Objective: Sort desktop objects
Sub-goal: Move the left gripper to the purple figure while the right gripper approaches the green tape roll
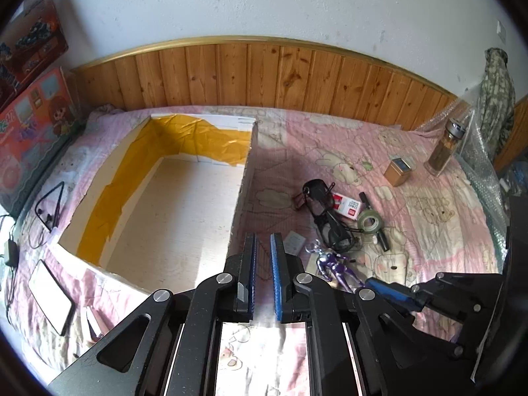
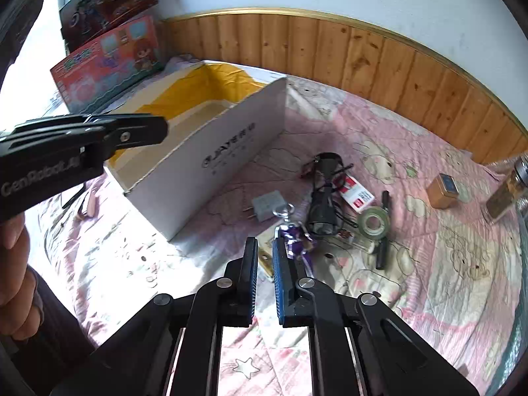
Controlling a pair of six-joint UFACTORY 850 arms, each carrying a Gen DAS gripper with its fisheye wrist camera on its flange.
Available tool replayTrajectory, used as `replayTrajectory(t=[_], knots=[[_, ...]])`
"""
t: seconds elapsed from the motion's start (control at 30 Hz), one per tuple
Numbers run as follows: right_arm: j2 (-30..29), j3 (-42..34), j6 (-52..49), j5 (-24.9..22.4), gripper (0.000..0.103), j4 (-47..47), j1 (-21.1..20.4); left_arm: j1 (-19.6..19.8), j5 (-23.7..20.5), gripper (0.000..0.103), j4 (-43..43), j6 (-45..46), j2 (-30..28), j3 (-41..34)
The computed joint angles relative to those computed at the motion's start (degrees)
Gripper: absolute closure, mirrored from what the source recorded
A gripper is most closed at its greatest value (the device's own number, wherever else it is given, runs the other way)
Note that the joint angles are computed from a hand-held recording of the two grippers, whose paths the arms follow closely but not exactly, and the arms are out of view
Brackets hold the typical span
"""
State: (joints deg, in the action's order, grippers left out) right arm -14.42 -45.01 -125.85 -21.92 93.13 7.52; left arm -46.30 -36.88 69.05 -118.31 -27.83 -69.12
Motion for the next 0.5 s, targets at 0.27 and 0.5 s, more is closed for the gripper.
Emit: replayTrajectory(t=[0.27, 0.5], knots=[[1.1, -2.0, 11.5, -4.1, 0.096, -11.5, 2.1, 0.7, -2.1, 0.097, -1.0, -1.8, 1.3, 2.9], [0.6, -2.8, 15.1, -4.8, 0.096, -13.4, 2.3, 1.0, -2.2, 0.097, -0.8, -2.6, 1.7, 3.8]])
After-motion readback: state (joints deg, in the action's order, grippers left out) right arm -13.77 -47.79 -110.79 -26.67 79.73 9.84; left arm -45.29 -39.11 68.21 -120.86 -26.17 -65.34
